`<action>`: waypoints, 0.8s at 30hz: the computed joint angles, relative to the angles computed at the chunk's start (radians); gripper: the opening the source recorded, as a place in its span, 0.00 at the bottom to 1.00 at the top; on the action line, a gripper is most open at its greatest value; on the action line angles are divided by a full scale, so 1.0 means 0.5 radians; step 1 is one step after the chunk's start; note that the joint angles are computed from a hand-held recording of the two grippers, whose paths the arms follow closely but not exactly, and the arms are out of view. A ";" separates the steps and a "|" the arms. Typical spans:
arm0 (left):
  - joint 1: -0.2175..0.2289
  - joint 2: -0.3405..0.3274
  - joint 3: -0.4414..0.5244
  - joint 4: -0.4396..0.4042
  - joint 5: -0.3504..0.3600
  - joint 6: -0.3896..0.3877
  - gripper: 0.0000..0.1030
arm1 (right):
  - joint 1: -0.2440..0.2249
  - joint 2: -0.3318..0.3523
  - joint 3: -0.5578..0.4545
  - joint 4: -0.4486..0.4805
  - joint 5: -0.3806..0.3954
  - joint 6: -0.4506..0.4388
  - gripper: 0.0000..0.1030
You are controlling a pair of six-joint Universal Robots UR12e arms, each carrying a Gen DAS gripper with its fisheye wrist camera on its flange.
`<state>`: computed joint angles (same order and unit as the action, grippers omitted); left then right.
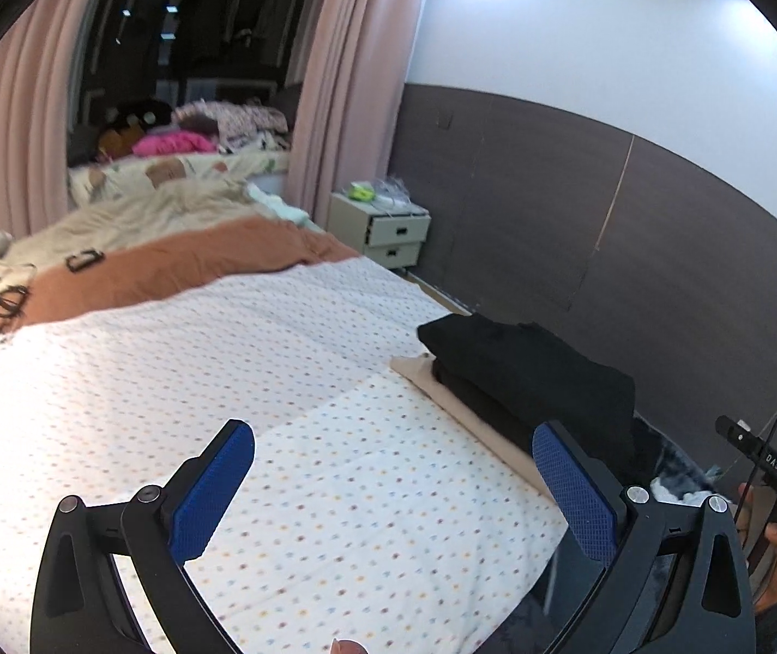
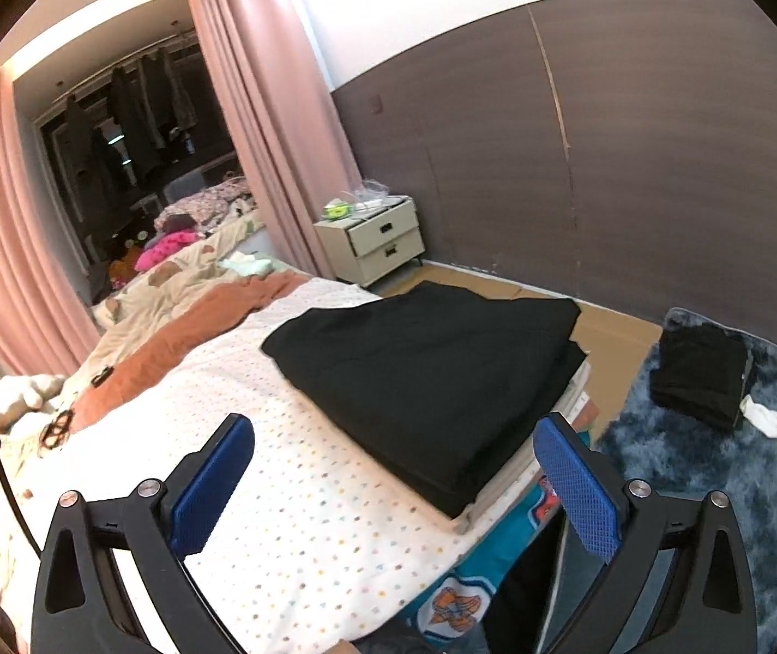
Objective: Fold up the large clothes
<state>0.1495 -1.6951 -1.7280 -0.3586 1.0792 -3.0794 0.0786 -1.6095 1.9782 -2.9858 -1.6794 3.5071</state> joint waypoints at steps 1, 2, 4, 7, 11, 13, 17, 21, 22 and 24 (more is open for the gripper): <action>0.010 0.025 -0.028 0.019 0.001 0.000 0.99 | 0.009 -0.006 0.011 -0.008 0.013 -0.005 1.00; 0.020 0.052 -0.058 0.039 0.002 -0.005 0.99 | 0.016 -0.010 0.019 -0.015 0.022 -0.014 1.00; 0.036 0.098 -0.108 0.074 0.009 -0.009 0.99 | 0.028 -0.025 0.041 -0.032 0.040 -0.034 1.00; 0.047 0.171 -0.185 0.132 0.040 0.000 0.99 | 0.060 -0.048 0.066 -0.036 0.008 -0.054 1.00; 0.065 0.265 -0.304 0.248 0.033 -0.013 0.99 | 0.092 -0.092 0.095 -0.019 -0.037 -0.080 1.00; 0.074 0.310 -0.366 0.321 0.024 -0.025 1.00 | 0.100 -0.122 0.120 -0.036 -0.025 -0.108 1.00; 0.083 0.391 -0.477 0.459 0.032 -0.087 0.99 | 0.116 -0.183 0.175 -0.086 0.015 -0.187 1.00; 0.085 0.479 -0.577 0.554 0.063 -0.131 0.99 | 0.122 -0.247 0.233 -0.120 0.069 -0.259 1.00; 0.082 0.505 -0.605 0.574 0.080 -0.133 0.99 | 0.127 -0.258 0.242 -0.116 0.077 -0.278 1.00; 0.076 0.560 -0.660 0.599 0.116 -0.118 1.00 | 0.134 -0.284 0.259 -0.096 0.106 -0.335 1.00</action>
